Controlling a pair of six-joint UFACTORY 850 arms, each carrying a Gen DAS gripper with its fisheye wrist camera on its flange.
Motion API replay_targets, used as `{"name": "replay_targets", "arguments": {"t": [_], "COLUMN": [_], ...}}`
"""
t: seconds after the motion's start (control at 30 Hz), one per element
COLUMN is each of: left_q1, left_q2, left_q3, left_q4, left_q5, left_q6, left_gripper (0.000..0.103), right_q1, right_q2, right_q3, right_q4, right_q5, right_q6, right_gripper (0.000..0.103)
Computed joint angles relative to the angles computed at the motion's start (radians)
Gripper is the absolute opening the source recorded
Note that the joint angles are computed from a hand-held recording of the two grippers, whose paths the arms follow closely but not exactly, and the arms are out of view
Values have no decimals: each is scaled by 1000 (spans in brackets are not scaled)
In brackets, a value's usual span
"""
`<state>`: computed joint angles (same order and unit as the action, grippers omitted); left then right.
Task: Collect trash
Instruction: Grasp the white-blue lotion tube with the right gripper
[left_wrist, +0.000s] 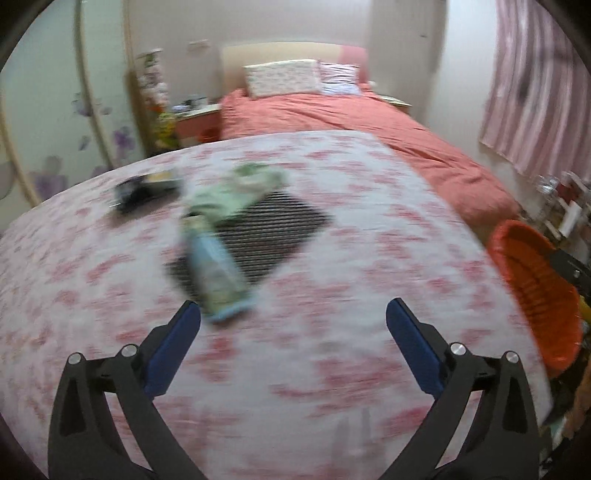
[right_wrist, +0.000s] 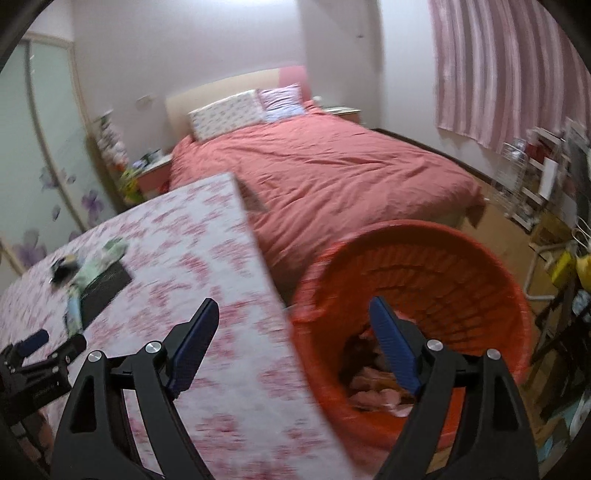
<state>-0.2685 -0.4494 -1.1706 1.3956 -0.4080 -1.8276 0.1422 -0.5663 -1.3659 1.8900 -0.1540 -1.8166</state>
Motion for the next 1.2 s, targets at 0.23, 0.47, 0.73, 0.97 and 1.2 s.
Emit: {"name": "replay_targets", "arguments": {"t": [0.23,0.47,0.73,0.97,1.2], "left_q1": [83,163,251,309,326], "left_q2": [70,114,159,161,157], "left_q3": [114,185,238,251,254], "left_q4": [1,-9,112,174,212], "left_q5": [-97,-139,-40,36,91], "left_q6": [-37,-21,-139,-216,-268], "left_gripper": [99,99,99,99,99], "right_q1": [97,205,301,349,364], "right_q2": [-27,-87,-233,-323,-336], "right_q3": [-44,-129,-352,-482,-494], "right_q4": [-341,-553,-850,-1163,-1274], "right_q5": [-44,-103,-172,-187,-183], "right_q6": [278,454,769,1063,1139], "right_gripper": [83,72,58,52,29]}}
